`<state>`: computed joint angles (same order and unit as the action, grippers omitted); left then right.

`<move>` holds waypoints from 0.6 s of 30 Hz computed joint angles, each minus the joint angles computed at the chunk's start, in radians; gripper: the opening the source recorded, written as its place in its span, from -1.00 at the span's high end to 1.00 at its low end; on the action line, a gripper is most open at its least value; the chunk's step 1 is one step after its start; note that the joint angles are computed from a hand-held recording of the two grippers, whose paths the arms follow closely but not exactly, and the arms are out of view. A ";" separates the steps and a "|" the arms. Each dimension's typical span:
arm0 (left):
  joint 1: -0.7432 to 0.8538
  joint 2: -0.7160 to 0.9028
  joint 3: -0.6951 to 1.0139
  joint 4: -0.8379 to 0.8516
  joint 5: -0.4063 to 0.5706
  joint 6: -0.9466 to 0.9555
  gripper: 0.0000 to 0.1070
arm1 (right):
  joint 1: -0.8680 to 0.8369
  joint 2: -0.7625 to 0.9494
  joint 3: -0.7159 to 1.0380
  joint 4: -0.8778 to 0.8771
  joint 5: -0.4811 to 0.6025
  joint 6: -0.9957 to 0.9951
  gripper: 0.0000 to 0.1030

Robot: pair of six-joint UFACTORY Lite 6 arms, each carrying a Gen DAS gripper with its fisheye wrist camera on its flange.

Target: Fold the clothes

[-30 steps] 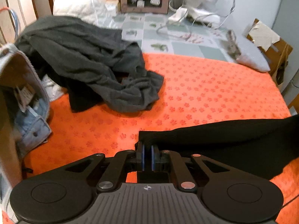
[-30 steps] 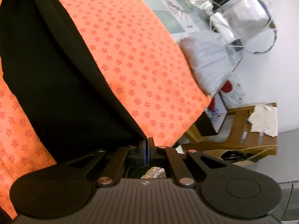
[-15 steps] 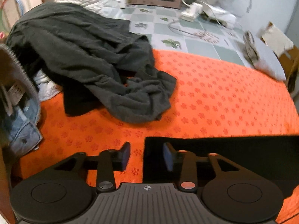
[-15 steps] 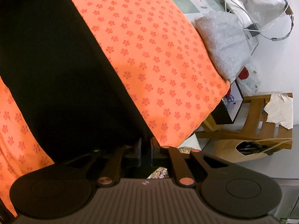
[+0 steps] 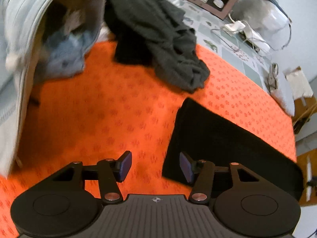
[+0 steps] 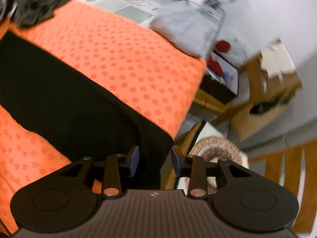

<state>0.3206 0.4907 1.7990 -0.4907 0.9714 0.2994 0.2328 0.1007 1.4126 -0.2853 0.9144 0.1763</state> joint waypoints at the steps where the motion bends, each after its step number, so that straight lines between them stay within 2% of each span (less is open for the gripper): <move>1: 0.009 -0.010 -0.023 -0.029 0.000 0.000 -0.03 | -0.007 -0.036 -0.035 0.011 -0.002 0.039 0.10; 4: 0.012 -0.059 -0.114 -0.115 -0.048 -0.030 0.00 | -0.036 -0.150 -0.147 0.064 -0.018 0.160 0.03; 8: -0.008 -0.105 -0.202 -0.193 -0.114 -0.074 0.01 | -0.166 -0.300 -0.326 0.264 -0.097 0.224 0.03; 13: -0.034 -0.108 -0.224 -0.188 -0.157 -0.198 0.01 | -0.391 -0.474 -0.535 0.591 -0.169 0.198 0.00; 16: -0.039 -0.109 -0.226 -0.187 -0.177 -0.270 0.01 | -0.485 -0.551 -0.638 0.717 -0.199 0.176 0.00; 18: -0.054 -0.107 -0.219 -0.156 -0.184 -0.294 0.01 | -0.484 -0.549 -0.667 0.715 -0.228 0.159 0.00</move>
<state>0.2669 0.3837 1.5796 -0.6471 0.7874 0.0056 -0.2515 -0.4484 0.7458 0.4298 0.6863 0.3355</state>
